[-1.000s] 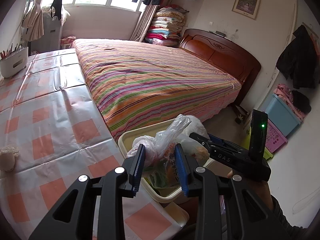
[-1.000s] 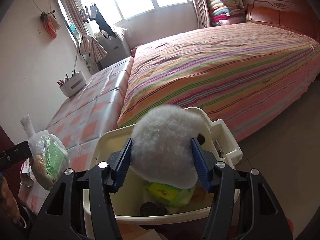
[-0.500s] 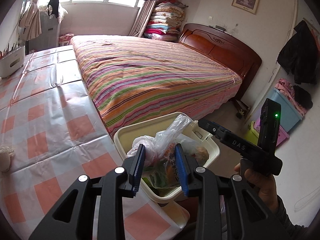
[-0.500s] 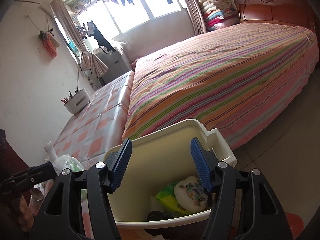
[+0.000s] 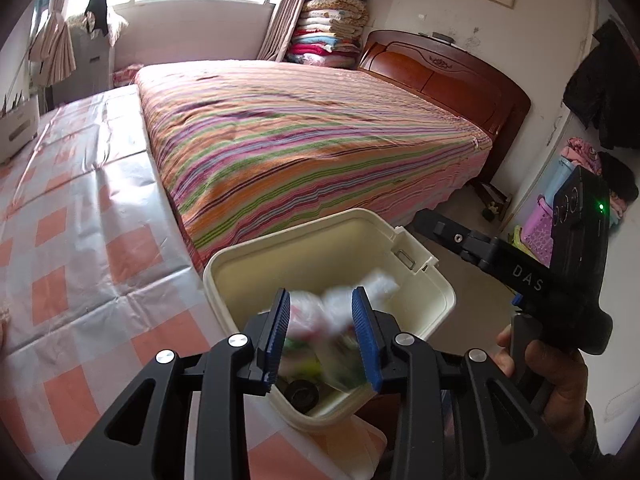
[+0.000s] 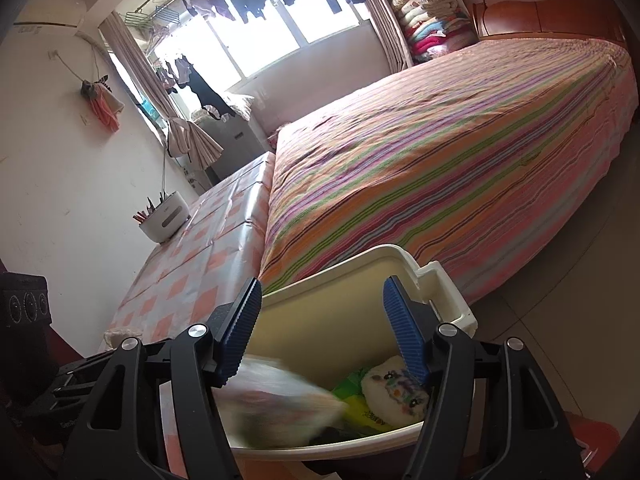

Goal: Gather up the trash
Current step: 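Carry the plush and plastic bag over the bin and open both tools, then move both open tools back toward the remaining items on the table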

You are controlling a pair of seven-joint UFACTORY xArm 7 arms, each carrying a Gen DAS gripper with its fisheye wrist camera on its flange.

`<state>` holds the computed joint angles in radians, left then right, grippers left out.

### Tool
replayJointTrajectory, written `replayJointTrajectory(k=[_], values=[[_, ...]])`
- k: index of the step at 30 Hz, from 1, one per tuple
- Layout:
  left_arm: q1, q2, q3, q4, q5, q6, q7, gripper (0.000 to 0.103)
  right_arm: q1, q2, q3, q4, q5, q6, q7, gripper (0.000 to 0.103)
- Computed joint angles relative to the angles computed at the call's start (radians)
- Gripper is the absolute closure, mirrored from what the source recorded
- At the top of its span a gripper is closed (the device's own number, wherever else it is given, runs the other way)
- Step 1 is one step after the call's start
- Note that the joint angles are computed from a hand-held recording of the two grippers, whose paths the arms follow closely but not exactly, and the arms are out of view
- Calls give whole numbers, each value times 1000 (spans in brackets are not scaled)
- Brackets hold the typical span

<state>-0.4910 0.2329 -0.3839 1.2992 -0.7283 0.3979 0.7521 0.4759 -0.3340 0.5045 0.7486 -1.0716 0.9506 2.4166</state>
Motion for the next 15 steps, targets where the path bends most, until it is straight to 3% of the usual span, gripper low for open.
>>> replayJointTrajectory(k=[4,7,15], values=[[-16,-17,-5,-30,7,-68,0,35,2,-2,1,-4,-7,-3,7,40],[-9,-35,-18,-50,-18,-92,24,32,0,-13,2,-11,-12,-4,18,40],[-3,-79,14,-61,-15,-34,-18,29,-6,27,0,27,-61,-10,24,40]])
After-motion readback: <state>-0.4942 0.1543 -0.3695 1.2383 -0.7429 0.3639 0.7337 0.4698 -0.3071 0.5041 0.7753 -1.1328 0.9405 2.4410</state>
